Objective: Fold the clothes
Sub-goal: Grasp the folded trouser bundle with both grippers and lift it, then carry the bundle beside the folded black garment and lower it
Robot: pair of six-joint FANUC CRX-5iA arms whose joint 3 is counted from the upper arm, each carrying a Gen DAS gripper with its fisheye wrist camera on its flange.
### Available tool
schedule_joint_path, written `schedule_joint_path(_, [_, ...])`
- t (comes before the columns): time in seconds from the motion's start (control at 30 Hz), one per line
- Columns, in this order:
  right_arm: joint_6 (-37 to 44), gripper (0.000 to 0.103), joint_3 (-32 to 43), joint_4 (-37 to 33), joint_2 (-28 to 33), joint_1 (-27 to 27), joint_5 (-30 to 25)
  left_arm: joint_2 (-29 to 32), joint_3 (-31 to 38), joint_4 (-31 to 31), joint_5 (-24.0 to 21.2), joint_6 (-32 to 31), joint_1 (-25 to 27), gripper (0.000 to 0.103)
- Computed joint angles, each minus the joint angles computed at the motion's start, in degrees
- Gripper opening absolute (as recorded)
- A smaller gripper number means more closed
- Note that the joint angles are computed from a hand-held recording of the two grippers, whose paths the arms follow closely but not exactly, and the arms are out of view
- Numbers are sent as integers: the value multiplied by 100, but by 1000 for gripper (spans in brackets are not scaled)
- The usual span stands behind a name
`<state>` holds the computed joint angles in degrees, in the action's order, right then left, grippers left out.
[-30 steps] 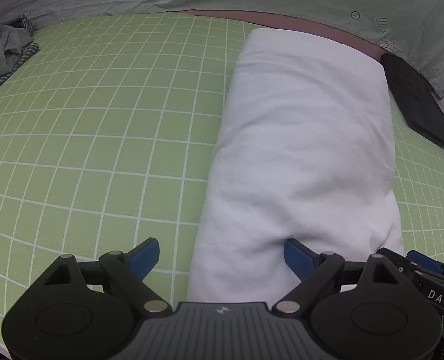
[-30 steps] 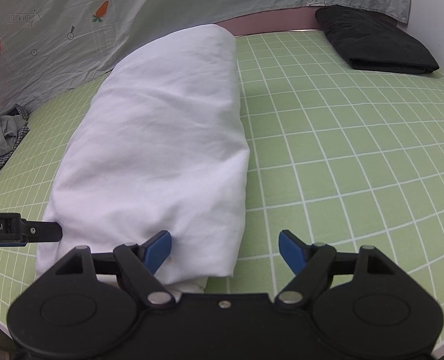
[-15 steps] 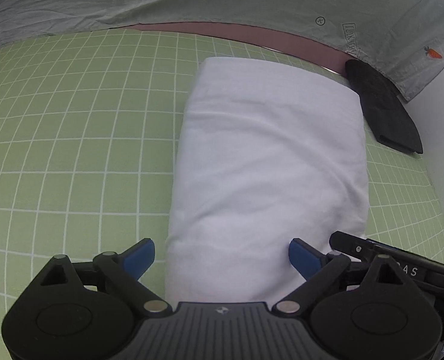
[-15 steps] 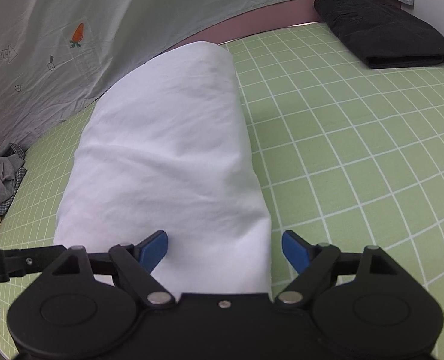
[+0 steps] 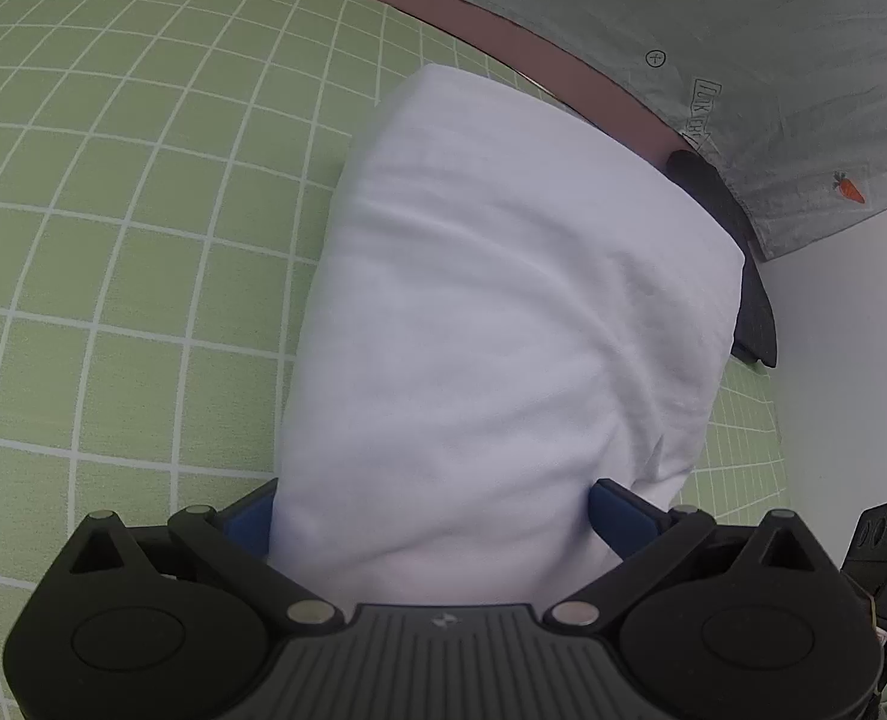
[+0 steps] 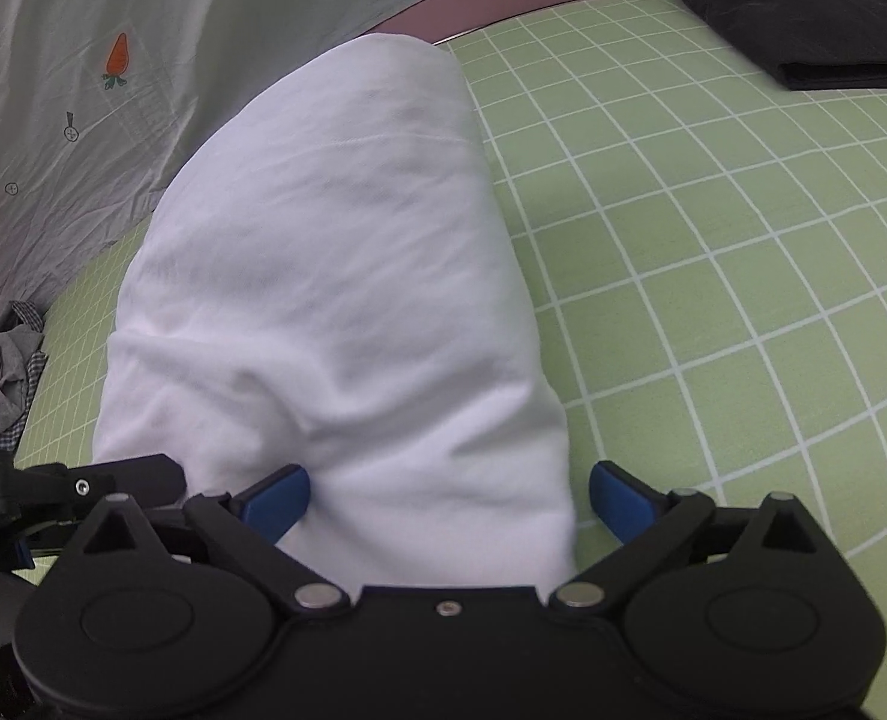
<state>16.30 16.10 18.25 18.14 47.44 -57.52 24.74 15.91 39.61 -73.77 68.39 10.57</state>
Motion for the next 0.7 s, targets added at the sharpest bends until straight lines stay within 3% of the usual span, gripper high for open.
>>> schedule_joint_path(0.07, [242, 77, 35, -294, -42, -69, 199, -26, -6, -12, -14, 56, 6, 94])
schedule_joint_path(0.13, [252, 70, 70, -302, -41, -58, 158, -168, -58, -200, 96, 118, -17, 79])
schedule_joint_path(0.2, [104, 51, -72, -150, -133, -13, 204, -313, -148, -274, 222, 139, -44, 63])
schedule_joint_path(0.27, [-654, 21, -727, 145, -548, 7, 833, -446, -244, -224, 302, 207, -55, 56])
schedule_joint_path(0.37, [-1662, 18, -1490, 694, -1018, 47, 1524, -650, -398, -147, 354, 303, -112, 48])
schedule_joint_path(0.47, [-1654, 17, -1760, 704, -1278, 33, 1644, -965, -618, -222, 588, 521, -320, 43])
schedule_joint_path(0.63, [-2163, 11, -2856, 1014, -2180, -281, 2617, -1452, -1021, -122, 1098, 953, -902, 41])
schedule_joint_path(0.7, [-1636, 11, -2865, 751, -2446, -441, 2499, -1544, -994, -307, 1366, 1217, -1248, 41])
